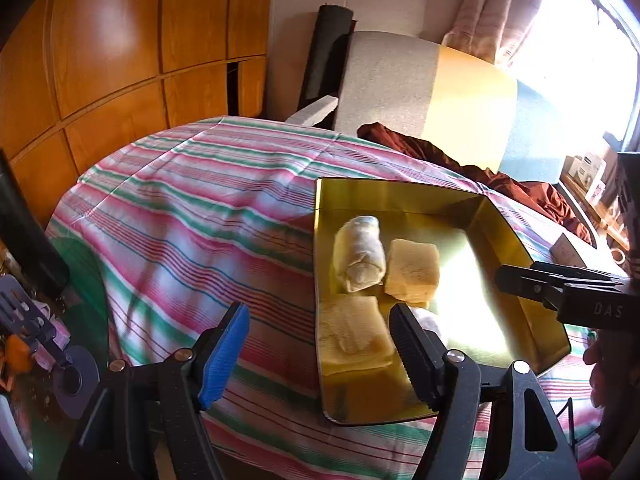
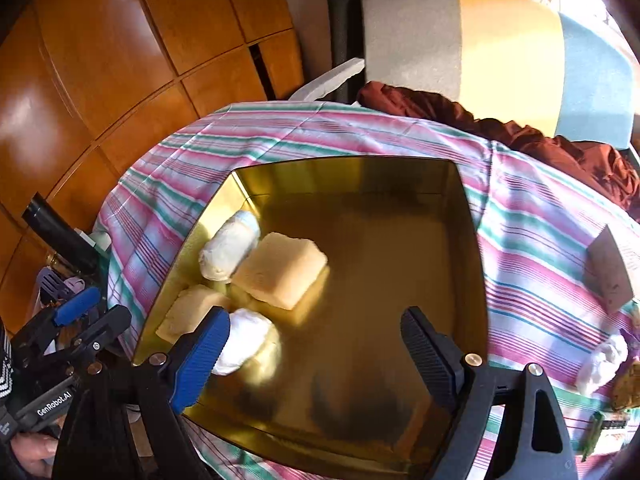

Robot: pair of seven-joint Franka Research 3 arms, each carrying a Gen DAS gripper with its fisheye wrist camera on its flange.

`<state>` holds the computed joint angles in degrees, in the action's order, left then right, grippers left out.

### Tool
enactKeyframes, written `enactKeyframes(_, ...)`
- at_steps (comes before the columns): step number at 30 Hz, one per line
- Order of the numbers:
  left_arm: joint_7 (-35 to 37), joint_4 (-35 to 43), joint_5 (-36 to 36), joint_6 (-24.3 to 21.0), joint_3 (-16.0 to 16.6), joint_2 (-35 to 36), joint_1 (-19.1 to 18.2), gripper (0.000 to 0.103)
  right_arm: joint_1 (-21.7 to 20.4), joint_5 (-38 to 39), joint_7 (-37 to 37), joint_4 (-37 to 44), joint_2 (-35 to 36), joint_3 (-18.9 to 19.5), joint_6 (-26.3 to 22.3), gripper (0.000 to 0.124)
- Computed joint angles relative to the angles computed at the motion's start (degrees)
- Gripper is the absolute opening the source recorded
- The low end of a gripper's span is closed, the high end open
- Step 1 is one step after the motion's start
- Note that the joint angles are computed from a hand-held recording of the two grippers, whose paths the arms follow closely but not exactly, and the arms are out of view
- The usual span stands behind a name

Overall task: Organize objects
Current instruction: 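Withdraw both tools from the tray toward the remaining items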

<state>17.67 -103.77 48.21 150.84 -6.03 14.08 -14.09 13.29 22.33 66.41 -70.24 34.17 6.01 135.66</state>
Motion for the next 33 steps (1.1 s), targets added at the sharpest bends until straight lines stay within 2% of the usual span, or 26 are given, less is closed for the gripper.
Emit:
enactKeyframes(9,4.6,4.3,-1.4,-0.3,-0.7,2.7,-1.5,0.075,-1.8,-0.2,0.5,-7.0,-4.4,-1.7,5.2,0.089)
enactKeyframes(18,12.7,10.2,-5.6,-0.1,-1.2,7.0,-3.5,0.078,-4.5,-2.2,3.8,-9.5,-6.0,-4.4,7.2,0.089)
enactKeyframes(22,17.2,13.7,-8.6,0.7,-1.6,9.5,-4.2,0.081,-5.5,-5.7,7.6,-9.1,-5.6,-7.0,8.0,0.098)
enactKeyframes(27,22.9,19.0,-11.9,0.5,-1.8,12.9,-5.7,0.082,-8.3,-9.4,13.2,-5.1,-3.7,-10.1,8.4,0.098)
enactKeyframes(33,30.8,28.3,-17.2,-2.1,-2.7,18.9,-7.4,0.084,-11.9,-13.0,25.3,-0.1,0.3,-14.3,11.6,0.098)
